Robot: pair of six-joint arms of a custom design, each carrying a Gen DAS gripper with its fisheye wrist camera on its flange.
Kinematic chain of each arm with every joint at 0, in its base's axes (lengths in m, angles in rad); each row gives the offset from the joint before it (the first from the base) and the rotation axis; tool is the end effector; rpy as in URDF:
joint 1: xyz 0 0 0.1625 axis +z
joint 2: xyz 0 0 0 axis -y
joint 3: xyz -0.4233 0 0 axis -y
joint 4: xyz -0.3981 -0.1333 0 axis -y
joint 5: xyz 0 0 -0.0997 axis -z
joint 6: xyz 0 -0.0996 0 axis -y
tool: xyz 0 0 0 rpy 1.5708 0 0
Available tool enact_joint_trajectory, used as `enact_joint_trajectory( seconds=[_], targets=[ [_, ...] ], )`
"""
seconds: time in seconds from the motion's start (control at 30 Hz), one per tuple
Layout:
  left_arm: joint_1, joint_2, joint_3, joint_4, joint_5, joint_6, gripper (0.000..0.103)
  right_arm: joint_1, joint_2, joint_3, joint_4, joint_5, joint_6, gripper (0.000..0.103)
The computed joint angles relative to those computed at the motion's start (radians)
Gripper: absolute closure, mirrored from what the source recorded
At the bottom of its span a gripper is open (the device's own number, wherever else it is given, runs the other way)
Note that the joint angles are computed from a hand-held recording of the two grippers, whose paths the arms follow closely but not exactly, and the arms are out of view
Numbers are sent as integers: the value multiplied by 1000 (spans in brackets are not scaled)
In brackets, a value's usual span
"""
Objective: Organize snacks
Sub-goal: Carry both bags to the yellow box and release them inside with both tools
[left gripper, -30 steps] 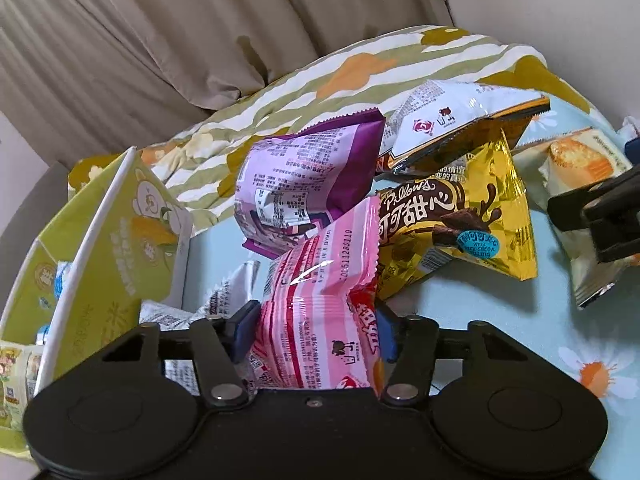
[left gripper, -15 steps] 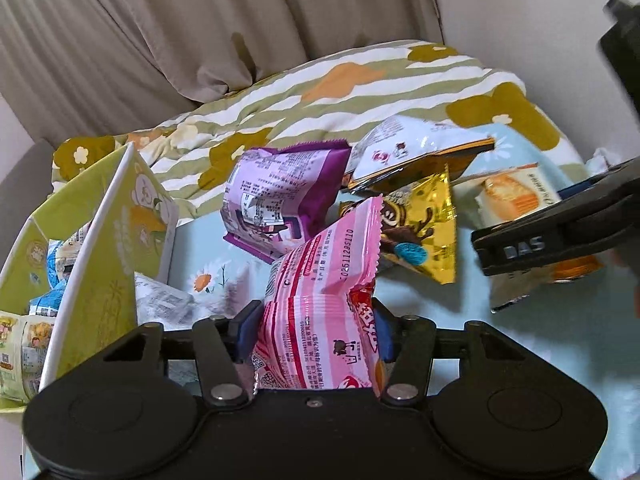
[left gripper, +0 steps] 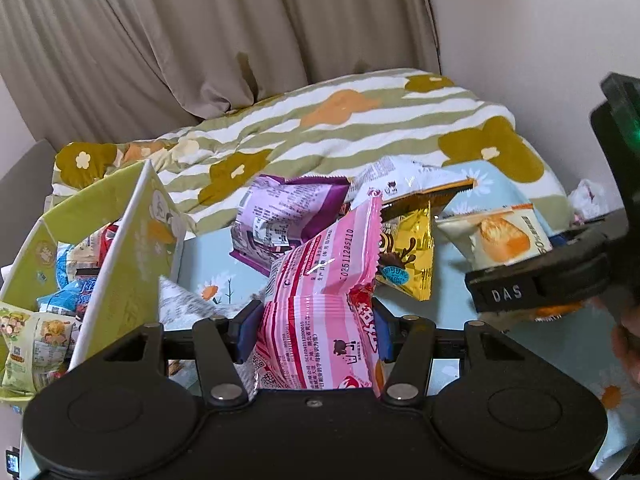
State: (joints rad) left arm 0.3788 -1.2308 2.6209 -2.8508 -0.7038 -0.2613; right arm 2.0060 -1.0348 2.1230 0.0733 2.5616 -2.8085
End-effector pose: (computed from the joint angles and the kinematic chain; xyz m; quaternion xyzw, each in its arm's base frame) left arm -0.2057 -0.3071 0.0949 0.4273 0.7994 -0.2413 0.3466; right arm 0.1850 -0.2792 0.0841 -0.0525 -0.8652 0.3402 0.3645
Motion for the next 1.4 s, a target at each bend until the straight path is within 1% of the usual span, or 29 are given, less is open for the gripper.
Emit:
enact_joint_trajectory(
  seconds=[0.1,0.23,0.33,0.4,0.47,0.53,0.6,0.67,0.8,0.9,1.0,1.03,1.07,1.17,1.27,1.4],
  targets=[
    [-11,-43,9,25,0,-23,44,42,14,-12,50,28,56,22],
    [-41,-139,19,100,14,-73,44,108,19,-36,127,51,128,22],
    [-64,-227,19,176,38,-110,44,164,23,-64,163,70,144,22],
    [-75,-280,14,220,61,-126,44,196,20,-89,182,73,137,22],
    [-84,-339,6,269,91,-146,44,225,17,-117,183,68,109,22],
    [-89,-384,-1,309,143,-156,44,248,20,-151,178,59,67,22],
    [-78,-411,-8,321,189,-136,44,265,25,-187,151,46,4,22],
    [-54,-435,-16,302,222,-94,44,277,39,-226,117,29,-64,22],
    [13,-466,-43,212,273,37,44,288,93,-321,82,-14,-147,22],
    [76,-458,-69,75,293,189,43,294,150,-407,75,-37,-194,22],
    [159,-424,-116,-94,280,374,43,299,222,-511,74,-43,-245,22],
    [188,-409,-135,-153,269,439,43,301,245,-545,79,-43,-252,22],
    [211,-400,-151,-186,259,485,43,302,268,-579,85,-43,-257,22],
    [301,-349,-220,-303,199,644,43,299,340,-688,105,-45,-281,22],
    [385,-309,-289,-333,123,736,43,291,415,-806,141,-45,-283,22],
    [486,-252,-376,-320,14,811,43,277,504,-948,195,-31,-265,22]
  ],
)
